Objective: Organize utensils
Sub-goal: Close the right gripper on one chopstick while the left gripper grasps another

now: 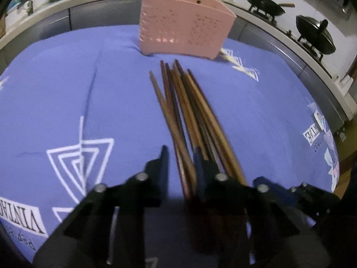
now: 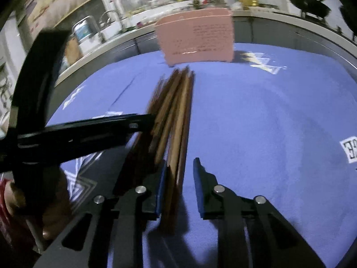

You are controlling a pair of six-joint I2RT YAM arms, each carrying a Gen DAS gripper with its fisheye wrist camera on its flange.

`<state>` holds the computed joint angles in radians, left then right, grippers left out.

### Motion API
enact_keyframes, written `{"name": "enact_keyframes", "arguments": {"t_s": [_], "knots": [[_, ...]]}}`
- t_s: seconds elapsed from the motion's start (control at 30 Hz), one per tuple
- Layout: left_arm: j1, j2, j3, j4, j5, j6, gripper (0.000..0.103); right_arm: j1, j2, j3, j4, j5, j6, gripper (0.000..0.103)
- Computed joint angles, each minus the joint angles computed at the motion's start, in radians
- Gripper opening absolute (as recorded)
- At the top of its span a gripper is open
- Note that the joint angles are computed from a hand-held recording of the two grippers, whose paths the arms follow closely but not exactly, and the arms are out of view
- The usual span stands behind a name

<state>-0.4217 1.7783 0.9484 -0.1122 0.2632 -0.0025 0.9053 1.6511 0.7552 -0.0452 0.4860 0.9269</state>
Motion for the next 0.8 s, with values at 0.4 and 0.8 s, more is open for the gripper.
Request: {"name": "enact_keyframes", "arguments": {"t_s": [0.4, 0.8], "knots": [[0.054, 0.021, 0.032, -0.020, 0.044, 0.019, 0.008, -0.049, -0.029, -0.046, 0.049, -0.069, 0.003, 0.014], [0.074, 0.070, 0.128, -0.110, 0.025, 0.056, 0.009, -0.181, -0.067, -0.037, 0.091, -0.134, -0.090, 0.015]]}}
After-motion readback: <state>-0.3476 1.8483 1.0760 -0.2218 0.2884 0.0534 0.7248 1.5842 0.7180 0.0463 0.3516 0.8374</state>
